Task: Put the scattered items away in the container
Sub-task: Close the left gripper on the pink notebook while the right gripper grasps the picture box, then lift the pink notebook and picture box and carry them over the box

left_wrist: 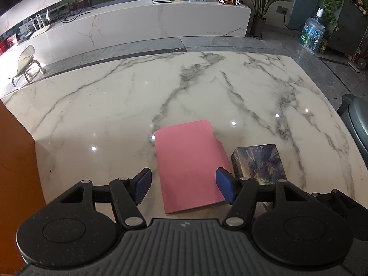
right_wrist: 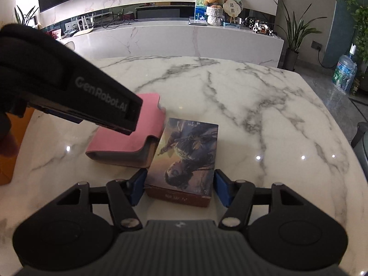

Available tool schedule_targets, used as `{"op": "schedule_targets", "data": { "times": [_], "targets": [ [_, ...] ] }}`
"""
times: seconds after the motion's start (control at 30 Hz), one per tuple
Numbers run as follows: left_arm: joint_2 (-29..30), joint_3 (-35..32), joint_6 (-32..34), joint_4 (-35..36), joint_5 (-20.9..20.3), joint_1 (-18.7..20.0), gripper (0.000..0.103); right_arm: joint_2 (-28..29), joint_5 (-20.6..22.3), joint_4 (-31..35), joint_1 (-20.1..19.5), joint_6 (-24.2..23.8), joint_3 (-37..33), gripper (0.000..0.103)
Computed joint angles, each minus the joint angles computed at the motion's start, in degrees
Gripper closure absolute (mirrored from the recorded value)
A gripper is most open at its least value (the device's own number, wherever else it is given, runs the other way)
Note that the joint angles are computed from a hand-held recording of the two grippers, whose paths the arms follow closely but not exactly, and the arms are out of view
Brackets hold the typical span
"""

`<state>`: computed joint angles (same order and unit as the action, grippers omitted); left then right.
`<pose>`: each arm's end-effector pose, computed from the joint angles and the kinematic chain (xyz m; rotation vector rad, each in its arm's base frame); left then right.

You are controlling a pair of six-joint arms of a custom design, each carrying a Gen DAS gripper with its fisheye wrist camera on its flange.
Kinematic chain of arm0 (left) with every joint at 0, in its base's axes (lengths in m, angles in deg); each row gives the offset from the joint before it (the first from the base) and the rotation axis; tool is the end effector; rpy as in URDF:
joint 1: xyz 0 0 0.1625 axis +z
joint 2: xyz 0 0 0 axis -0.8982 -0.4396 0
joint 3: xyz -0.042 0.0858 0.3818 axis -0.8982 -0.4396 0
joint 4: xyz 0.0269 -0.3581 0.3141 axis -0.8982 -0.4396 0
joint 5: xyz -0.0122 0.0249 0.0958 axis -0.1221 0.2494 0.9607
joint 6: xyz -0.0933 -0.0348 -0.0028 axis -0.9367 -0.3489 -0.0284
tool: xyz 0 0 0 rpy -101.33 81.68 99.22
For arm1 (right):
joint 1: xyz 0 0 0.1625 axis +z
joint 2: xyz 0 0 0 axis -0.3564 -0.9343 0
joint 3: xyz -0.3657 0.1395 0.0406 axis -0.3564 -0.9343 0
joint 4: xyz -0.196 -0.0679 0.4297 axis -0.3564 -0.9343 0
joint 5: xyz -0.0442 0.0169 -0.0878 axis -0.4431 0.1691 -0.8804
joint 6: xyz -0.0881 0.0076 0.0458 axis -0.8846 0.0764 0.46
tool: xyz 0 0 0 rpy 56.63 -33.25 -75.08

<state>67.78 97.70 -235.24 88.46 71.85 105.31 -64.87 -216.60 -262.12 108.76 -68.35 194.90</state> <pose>-0.4037 -0.5874 -0.0929 1.3524 2.3814 -0.1884 0.0395 -0.4509 0.2088 -0.2736 -1.9023 1.0697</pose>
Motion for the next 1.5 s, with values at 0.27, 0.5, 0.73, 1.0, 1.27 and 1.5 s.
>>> {"op": "schedule_targets", "data": {
  "times": [0.27,0.5,0.73,1.0,1.27,1.5],
  "targets": [
    [3.4,-3.7,-2.2,0.7,0.5,0.0,0.017,-2.5,-1.6,-1.4,-1.5,0.3,1.5,0.039],
    [6.7,-7.6,-1.9,0.1,-1.9,-0.6,0.011,-2.1,-0.4,-3.5,-2.0,-1.2,1.8,0.039],
    [9.2,-10.6,-1.0,1.3,-3.3,-0.6,0.004,-2.2,1.1,-4.3,-2.7,-1.1,1.9,0.037],
    [8.6,-8.8,-0.6,-1.3,-3.4,-0.4,0.004,-1.3,2.0,-6.2,-2.9,-2.0,1.7,0.033],
    [5.2,-3.6,1.5,-4.9,-2.1,0.1,0.006,0.1,3.3,-8.2,-3.4,-2.8,1.0,0.021],
    [2.5,-0.1,2.5,-4.2,-1.8,0.6,0.007,1.4,3.1,-12.1,-3.6,-5.1,0.3,0.040]
  ]
}}
